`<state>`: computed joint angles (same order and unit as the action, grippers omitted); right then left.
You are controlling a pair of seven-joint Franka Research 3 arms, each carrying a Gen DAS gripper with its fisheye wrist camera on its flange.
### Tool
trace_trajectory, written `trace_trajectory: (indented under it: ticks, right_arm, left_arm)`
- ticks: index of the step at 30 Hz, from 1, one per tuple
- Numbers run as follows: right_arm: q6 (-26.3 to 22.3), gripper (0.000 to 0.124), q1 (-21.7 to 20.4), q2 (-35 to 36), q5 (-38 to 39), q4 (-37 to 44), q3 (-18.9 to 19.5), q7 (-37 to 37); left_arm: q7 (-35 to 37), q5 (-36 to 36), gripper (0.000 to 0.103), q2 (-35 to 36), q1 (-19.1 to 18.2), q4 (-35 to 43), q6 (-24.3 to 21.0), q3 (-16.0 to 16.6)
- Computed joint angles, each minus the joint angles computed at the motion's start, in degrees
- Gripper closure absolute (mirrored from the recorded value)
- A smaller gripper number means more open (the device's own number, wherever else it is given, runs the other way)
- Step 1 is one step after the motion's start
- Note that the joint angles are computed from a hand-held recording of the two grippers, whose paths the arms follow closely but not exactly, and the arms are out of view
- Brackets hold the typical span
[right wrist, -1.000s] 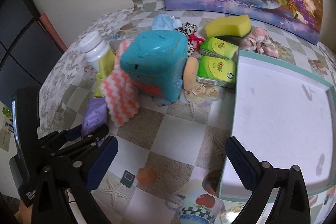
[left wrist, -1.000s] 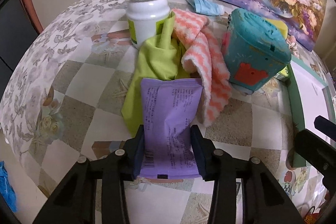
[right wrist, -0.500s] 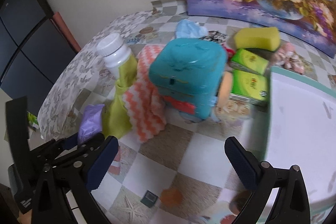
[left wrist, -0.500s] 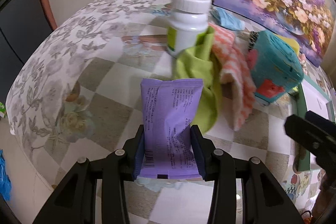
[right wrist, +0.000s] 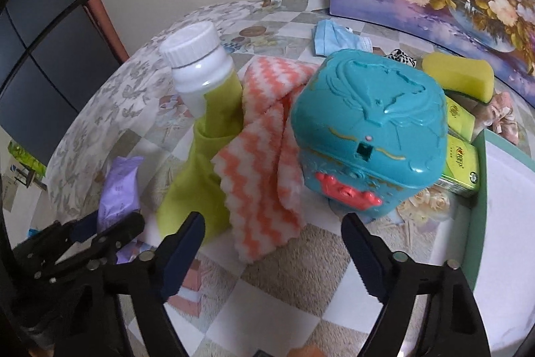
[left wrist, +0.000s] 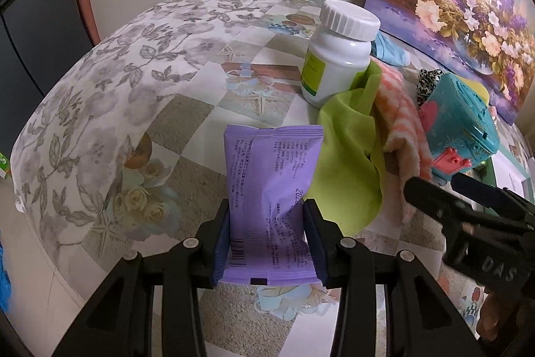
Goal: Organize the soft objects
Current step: 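Grasp the purple packet with the left gripper while the right approaches the zigzag towel, then grasp the pink-white zigzag towel with the right gripper and lift it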
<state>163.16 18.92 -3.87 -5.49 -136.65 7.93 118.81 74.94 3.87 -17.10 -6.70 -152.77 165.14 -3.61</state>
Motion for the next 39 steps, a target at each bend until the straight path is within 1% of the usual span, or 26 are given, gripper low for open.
trace_trajectory:
  ticks: [2, 4, 5, 8, 10, 11, 13, 14, 16, 17, 19, 22, 28, 33, 37, 39]
  right_arm:
    - [0.5, 0.045, 0.1, 0.6, 1.0, 0.3, -0.2, -0.3]
    - [0.9, 0.054, 0.4, 1.5, 3.0, 0.8, -0.4, -1.8]
    - [1.0, 0.057, 0.5, 1.9, 3.6, 1.1, -0.5, -2.2]
    - [1.4, 0.068, 0.7, 2.8, 3.7, 1.4, -0.8, -1.6]
    - [1.4, 0.08, 0.8, 3.2, 2.9, 1.7, -1.0, -0.8]
    - [1.3, 0.083, 0.9, 3.4, 2.3, 1.8, -1.1, -0.4]
    - [1.0, 0.093, 1.0, 3.5, 0.6, 2.0, -1.3, 0.6]
    - [0.9, 0.096, 1.1, 3.6, -0.2, 2.1, -1.3, 1.2]
    - [0.6, 0.111, 1.1, 3.5, -1.6, 2.2, -1.4, 2.2]
    - [0.6, 0.113, 1.1, 3.5, -2.5, 2.1, -1.5, 3.0]
    - [1.0, 0.116, 1.1, 3.3, -2.9, 1.9, -1.5, 3.3]
    - [1.9, 0.118, 0.9, 2.4, -3.9, 1.4, -1.4, 4.0]
    - [3.8, 0.118, -0.6, 0.1, -10.1, 0.9, -0.1, 8.5]
    - [5.7, 0.119, -3.1, -2.4, -17.2, 0.7, 1.7, 13.7]
    - [8.3, 0.119, -6.1, -5.2, -20.8, -0.2, 3.7, 16.9]
    - [10.4, 0.119, -7.6, -7.0, -20.9, -1.0, 4.7, 17.2]
  left_arm:
    - [0.8, -0.8, 0.06, 0.3, -0.6, 0.1, 0.2, 0.5]
    - [1.5, -1.7, 0.06, 0.6, -1.1, 0.1, 0.4, 0.9]
    - [2.0, -2.3, 0.06, 0.7, -1.3, 0.2, 0.4, 1.2]
    - [3.2, -3.8, 0.06, 1.0, -1.9, 0.2, 0.4, 1.7]
    - [4.1, -5.0, 0.06, 1.3, -2.3, 0.4, 0.3, 2.0]
    - [4.3, -5.4, 0.06, 1.3, -2.3, 0.4, 0.3, 2.0]
    - [4.8, -5.8, 0.06, 1.6, -2.2, 0.6, 0.0, 1.7]
    - [4.9, -5.9, 0.06, 1.6, -2.2, 0.6, -0.1, 1.6]
    - [5.5, -6.6, 0.06, 1.6, -2.4, 0.6, -0.3, 1.7]
    - [5.9, -7.1, 0.06, 1.5, -2.6, 0.5, -0.4, 1.8]
    - [6.6, -8.2, 0.06, 1.3, -2.9, 0.5, -0.7, 2.1]
    - [7.0, -8.5, 0.06, 1.0, -2.8, 0.7, -1.3, 1.9]
    - [8.1, -10.2, 0.06, 1.4, -3.0, 2.2, -2.7, 2.0]
    - [8.3, -10.3, 0.06, 1.1, -2.7, 3.3, -3.9, 1.3]
    - [7.7, -9.3, 0.06, 0.3, -2.4, 3.8, -4.8, 0.5]
    - [7.6, -8.9, 0.06, -0.3, -2.6, 4.2, -5.2, 0.3]
